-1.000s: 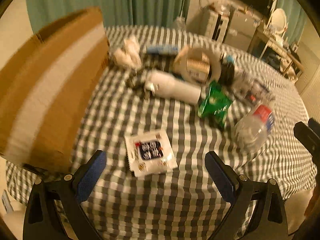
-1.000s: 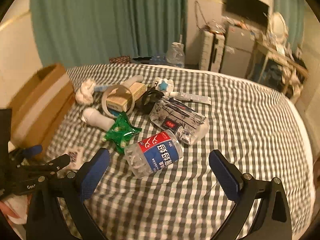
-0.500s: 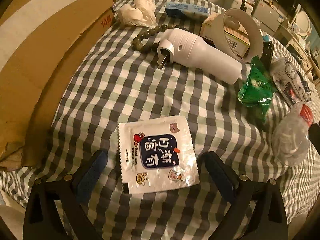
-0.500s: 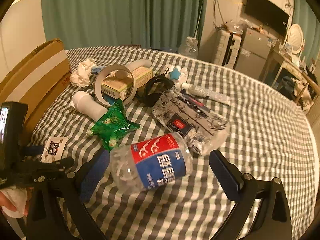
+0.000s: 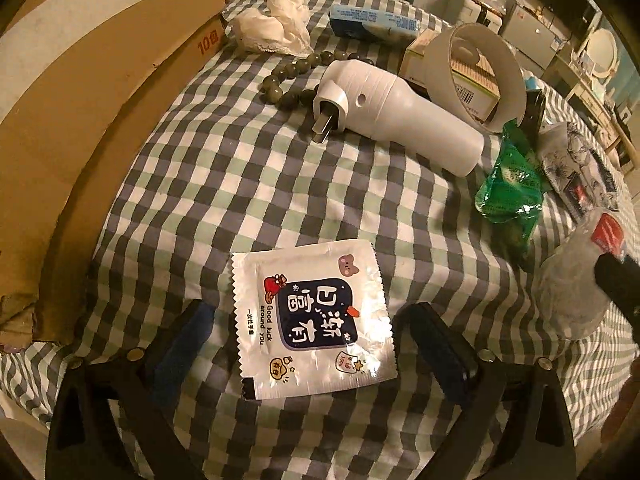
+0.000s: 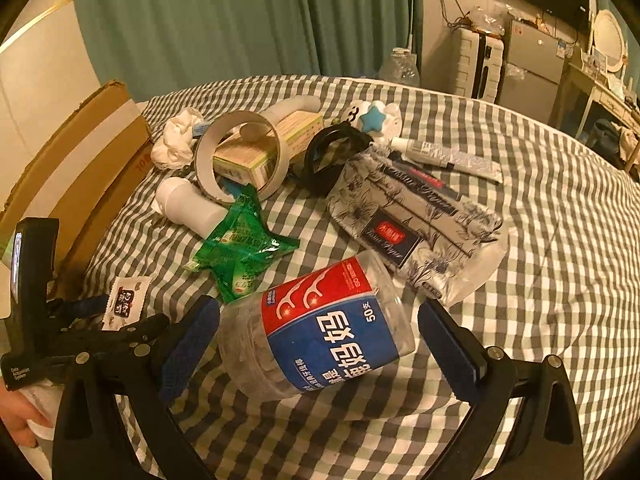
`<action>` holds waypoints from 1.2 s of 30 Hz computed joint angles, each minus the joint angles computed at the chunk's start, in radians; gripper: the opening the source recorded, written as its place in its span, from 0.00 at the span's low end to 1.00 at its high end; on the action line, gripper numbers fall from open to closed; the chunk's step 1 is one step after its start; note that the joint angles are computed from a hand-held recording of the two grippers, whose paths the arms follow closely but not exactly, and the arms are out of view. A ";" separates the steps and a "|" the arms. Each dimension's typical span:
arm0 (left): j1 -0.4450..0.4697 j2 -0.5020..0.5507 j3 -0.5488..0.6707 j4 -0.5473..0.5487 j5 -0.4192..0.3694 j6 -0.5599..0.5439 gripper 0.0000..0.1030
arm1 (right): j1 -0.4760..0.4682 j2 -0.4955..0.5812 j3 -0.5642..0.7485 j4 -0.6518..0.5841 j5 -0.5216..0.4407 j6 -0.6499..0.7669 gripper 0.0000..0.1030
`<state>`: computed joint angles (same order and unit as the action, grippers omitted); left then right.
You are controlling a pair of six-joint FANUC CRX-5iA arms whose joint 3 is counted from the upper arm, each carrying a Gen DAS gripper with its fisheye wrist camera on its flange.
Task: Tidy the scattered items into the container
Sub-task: 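Grasp the white snack packet with the left gripper while the right grasps the water bottle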
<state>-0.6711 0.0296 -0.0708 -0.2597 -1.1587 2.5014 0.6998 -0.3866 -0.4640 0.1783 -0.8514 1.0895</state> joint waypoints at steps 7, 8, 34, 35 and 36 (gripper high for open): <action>0.025 -0.066 -0.062 0.052 0.052 -0.023 0.60 | 0.063 0.006 -0.036 0.121 -0.020 -0.057 0.92; 0.032 -0.079 -0.076 0.066 0.066 -0.033 0.56 | 0.062 0.005 -0.038 0.119 -0.016 -0.057 0.92; 0.010 -0.184 -0.059 0.056 0.086 -0.095 0.39 | 0.267 -0.176 -0.096 0.271 -0.179 -0.303 0.91; 0.003 -0.184 -0.048 0.045 0.081 -0.097 0.39 | 0.284 -0.184 -0.097 0.287 -0.190 -0.320 0.91; -0.001 -0.182 -0.037 0.036 0.077 -0.097 0.39 | 0.296 -0.188 -0.095 0.295 -0.199 -0.329 0.91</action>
<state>-0.6720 -0.1523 -0.1073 -0.2236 -1.0822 2.4043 0.9963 -0.5747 -0.5593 0.4735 -1.0505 0.7601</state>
